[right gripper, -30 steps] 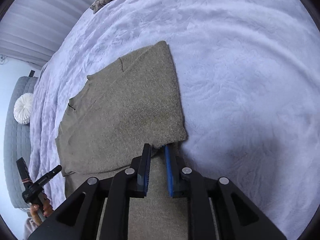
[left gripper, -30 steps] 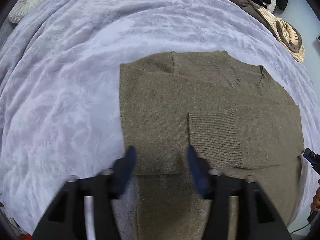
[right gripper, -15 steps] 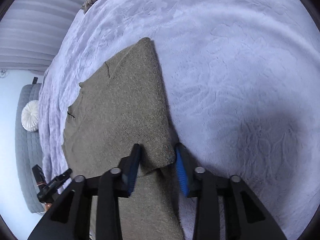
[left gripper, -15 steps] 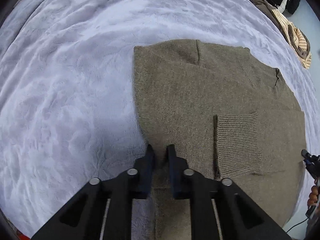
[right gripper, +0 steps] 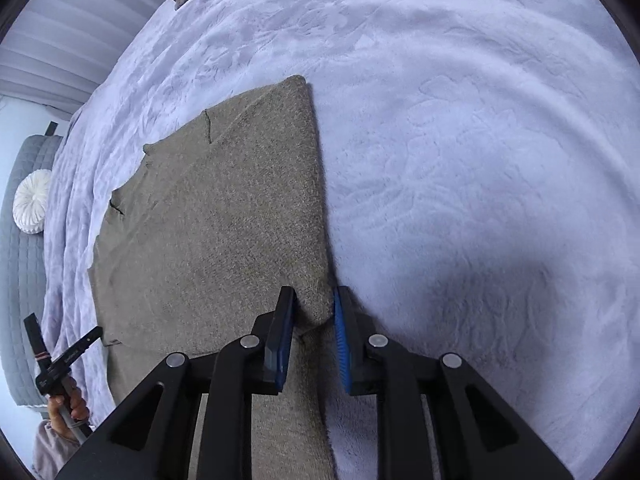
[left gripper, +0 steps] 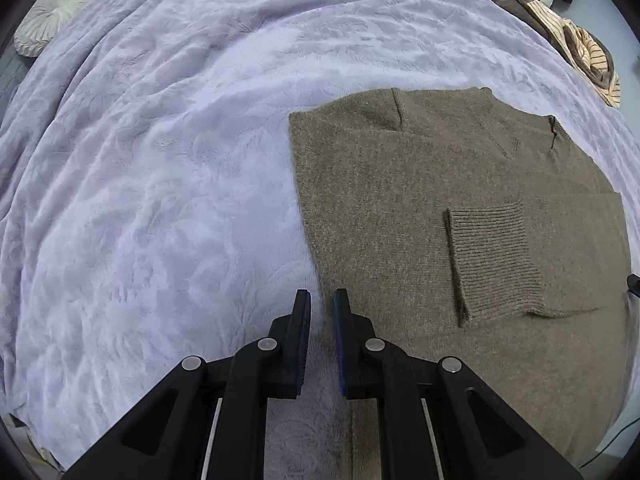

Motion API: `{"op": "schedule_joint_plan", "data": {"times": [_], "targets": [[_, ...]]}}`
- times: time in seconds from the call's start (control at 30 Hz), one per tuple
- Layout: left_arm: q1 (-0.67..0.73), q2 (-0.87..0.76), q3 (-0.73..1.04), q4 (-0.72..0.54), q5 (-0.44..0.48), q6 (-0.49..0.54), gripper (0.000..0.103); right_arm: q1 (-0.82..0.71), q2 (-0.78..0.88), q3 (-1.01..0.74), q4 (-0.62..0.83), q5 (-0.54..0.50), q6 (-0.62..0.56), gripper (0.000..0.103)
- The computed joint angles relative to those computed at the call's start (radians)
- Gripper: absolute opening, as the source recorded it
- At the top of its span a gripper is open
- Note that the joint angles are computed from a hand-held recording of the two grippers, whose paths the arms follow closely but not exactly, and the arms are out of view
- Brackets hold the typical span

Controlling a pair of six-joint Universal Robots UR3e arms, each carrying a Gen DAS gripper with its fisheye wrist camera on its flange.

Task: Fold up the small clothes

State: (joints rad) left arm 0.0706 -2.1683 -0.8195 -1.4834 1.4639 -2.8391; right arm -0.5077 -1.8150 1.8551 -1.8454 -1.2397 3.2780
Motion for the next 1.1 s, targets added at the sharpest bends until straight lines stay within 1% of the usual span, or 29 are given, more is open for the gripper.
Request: {"op": "schedule_joint_plan", "data": {"times": [0.07, 0.1, 0.13, 0.17, 0.23, 0.3, 0.33, 0.37, 0.43, 0.47, 0.5, 0.53, 0.57, 0.67, 0.73, 0.77, 0.87, 1.03, 1.07, 1.1], "targets": [[0.009, 0.018, 0.016, -0.03, -0.031, 0.005, 0.013, 0.049, -0.027, -0.036, 0.0, -0.052, 0.004, 0.02], [0.012, 0.026, 0.028, -0.043, -0.05, 0.012, 0.013, 0.074, -0.036, -0.052, -0.004, -0.046, 0.0, 0.02], [0.004, 0.032, 0.034, -0.048, -0.06, 0.017, 0.013, 0.097, -0.038, -0.07, -0.002, -0.015, -0.008, 0.02], [-0.004, 0.031, 0.049, -0.055, -0.07, 0.026, 0.013, 0.134, -0.018, -0.094, -0.002, 0.012, -0.009, 0.02], [-0.034, 0.018, 0.084, -0.071, -0.11, 0.032, 0.013, 0.232, 0.059, -0.144, -0.035, 0.022, 0.017, 0.02], [-0.064, -0.002, 0.106, -0.078, -0.145, 0.012, 0.013, 0.312, 0.142, -0.171, -0.105, 0.039, 0.058, 0.02], [-0.088, -0.045, 0.157, -0.095, -0.146, -0.005, 0.013, 0.352, 0.196, -0.184, -0.151, 0.041, 0.09, 0.02], [-0.111, -0.079, 0.191, -0.102, -0.137, -0.017, 0.013, 0.375, 0.228, -0.188, -0.184, 0.04, 0.112, 0.02], [-0.165, -0.12, 0.18, -0.071, -0.065, -0.034, 0.013, 0.421, 0.308, -0.197, -0.24, 0.032, 0.144, 0.02], [-0.184, -0.121, 0.142, -0.045, -0.027, -0.033, 0.013, 0.441, 0.339, -0.213, -0.23, 0.015, 0.148, 0.02], [-0.19, -0.094, 0.062, 0.007, -0.007, -0.022, 0.013, 0.462, 0.365, -0.22, -0.215, -0.013, 0.147, 0.019], [-0.185, -0.056, -0.008, 0.056, -0.011, -0.011, 0.013, 0.468, 0.362, -0.2, -0.229, -0.021, 0.144, 0.019], [-0.18, -0.032, -0.038, 0.069, -0.011, 0.001, 0.013, 0.466, 0.339, -0.174, -0.244, -0.02, 0.139, 0.019], [-0.155, -0.007, -0.021, -0.002, -0.018, 0.011, 0.013, 0.448, 0.294, -0.163, -0.187, -0.006, 0.106, 0.019], [-0.149, 0.01, -0.013, -0.034, 0.006, 0.016, 0.013, 0.422, 0.249, -0.154, -0.135, 0.019, 0.094, 0.02], [-0.147, 0.021, -0.017, -0.044, 0.016, 0.016, 0.013, 0.42, 0.226, -0.155, -0.111, 0.012, 0.096, 0.023], [-0.135, 0.057, -0.018, -0.101, 0.025, 0.014, 0.013, 0.408, 0.171, -0.166, -0.03, 0.002, 0.103, 0.023], [-0.136, 0.145, -0.066, -0.16, 0.079, 0.005, 0.013, 0.402, 0.102, -0.192, 0.096, -0.012, 0.131, 0.023], [-0.124, 0.165, -0.083, -0.182, 0.075, 0.011, 0.013, 0.402, 0.091, -0.198, 0.118, -0.016, 0.137, 0.024], [-0.109, 0.185, -0.092, -0.215, 0.059, 0.017, 0.013, 0.399, 0.076, -0.203, 0.145, -0.015, 0.146, 0.029]]}}
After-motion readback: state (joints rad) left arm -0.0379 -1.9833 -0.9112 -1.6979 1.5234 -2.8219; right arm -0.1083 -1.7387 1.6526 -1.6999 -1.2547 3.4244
